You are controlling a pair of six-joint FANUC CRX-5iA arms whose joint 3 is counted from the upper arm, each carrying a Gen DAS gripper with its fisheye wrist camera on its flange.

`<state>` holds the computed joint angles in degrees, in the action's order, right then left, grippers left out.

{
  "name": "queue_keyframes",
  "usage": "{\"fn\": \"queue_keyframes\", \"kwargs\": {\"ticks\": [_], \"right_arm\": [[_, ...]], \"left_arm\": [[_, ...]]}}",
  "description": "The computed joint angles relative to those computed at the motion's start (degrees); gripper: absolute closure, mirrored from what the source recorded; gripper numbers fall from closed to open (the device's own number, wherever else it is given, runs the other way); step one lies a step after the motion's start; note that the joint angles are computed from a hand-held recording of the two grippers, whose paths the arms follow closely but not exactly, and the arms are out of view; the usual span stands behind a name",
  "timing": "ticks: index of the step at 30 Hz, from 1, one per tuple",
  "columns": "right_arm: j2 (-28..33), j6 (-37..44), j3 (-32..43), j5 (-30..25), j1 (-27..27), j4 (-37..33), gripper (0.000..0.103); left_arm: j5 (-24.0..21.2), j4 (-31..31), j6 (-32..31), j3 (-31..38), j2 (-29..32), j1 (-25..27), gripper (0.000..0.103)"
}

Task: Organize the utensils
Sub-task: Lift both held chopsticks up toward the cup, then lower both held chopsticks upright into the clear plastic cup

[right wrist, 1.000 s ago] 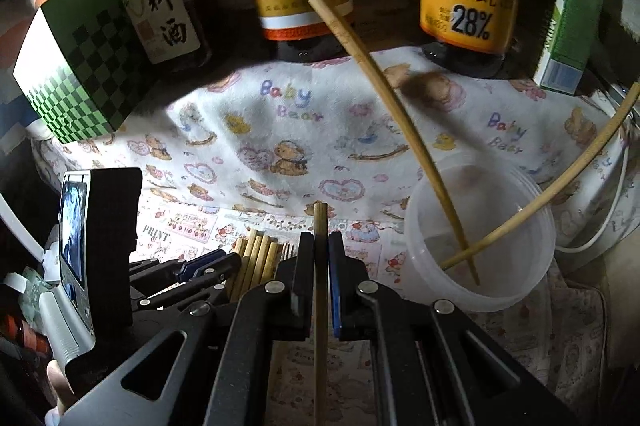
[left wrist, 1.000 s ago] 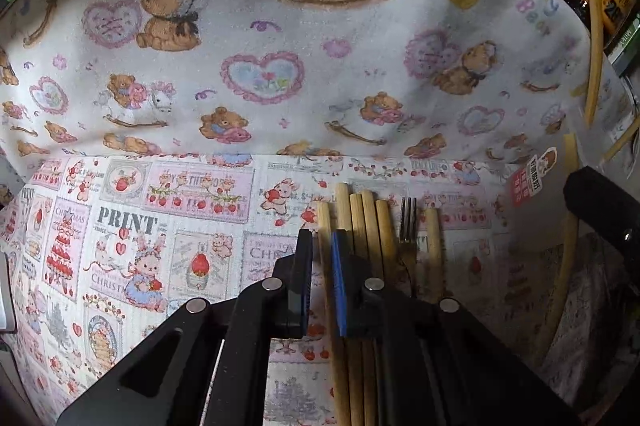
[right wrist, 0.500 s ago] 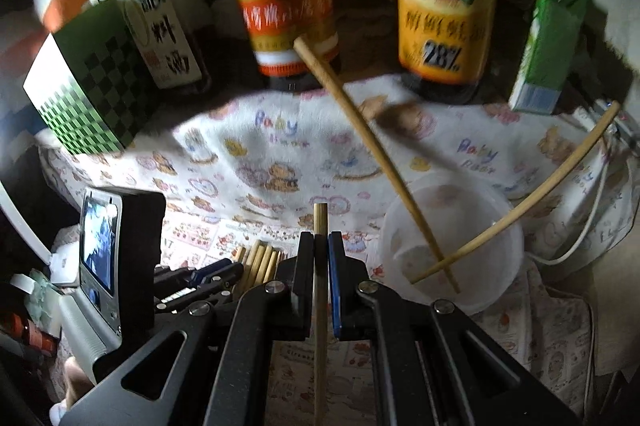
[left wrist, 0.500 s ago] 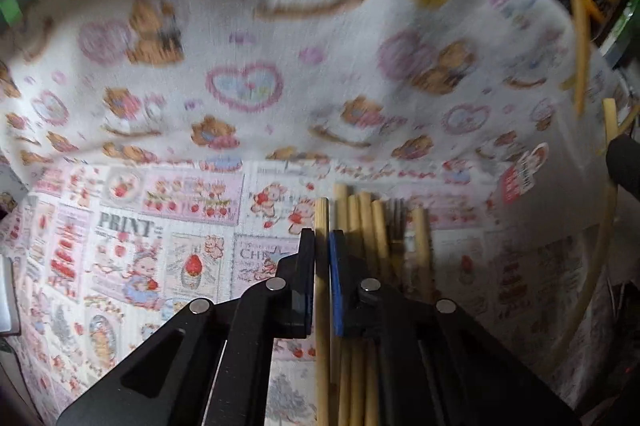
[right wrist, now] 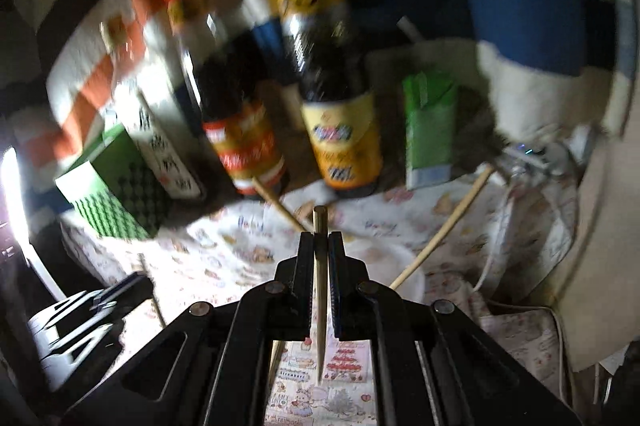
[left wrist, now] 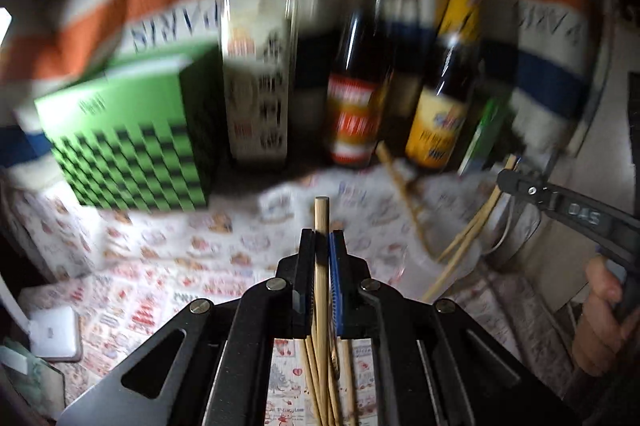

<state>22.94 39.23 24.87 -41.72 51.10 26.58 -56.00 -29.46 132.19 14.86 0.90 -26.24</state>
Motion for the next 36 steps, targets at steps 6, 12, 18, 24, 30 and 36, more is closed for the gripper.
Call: {"fn": "queue_keyframes", "kwargs": {"ticks": [6, 12, 18, 24, 30, 36], "right_arm": [[-6.2, -7.8, -9.0, 8.5, -0.9, 6.9, 0.095], [-11.1, -13.0, -16.1, 15.9, -1.4, 12.3, 0.095], [-13.5, -24.4, -21.3, 20.2, -3.2, 22.6, 0.095], [-14.6, -28.2, -23.6, 24.3, -5.6, 24.6, 0.095], [-15.5, -42.2, -27.6, 29.8, -9.5, 36.8, 0.095], [-15.3, -48.2, -28.3, 31.2, -11.6, 40.1, 0.095]], "left_arm": [[3.5, -14.5, 9.8, -2.8, -5.3, -6.1, 0.097], [1.8, -28.3, 20.2, -3.4, -7.0, -11.8, 0.097], [6.3, -31.1, 23.7, -4.1, -7.1, -12.0, 0.097], [15.8, -23.5, 20.5, -3.4, -5.9, -7.9, 0.097], [22.0, -32.8, 36.2, -4.7, -6.1, -9.4, 0.097], [22.4, -41.3, 47.8, -5.0, -4.7, -10.3, 0.097]]}}
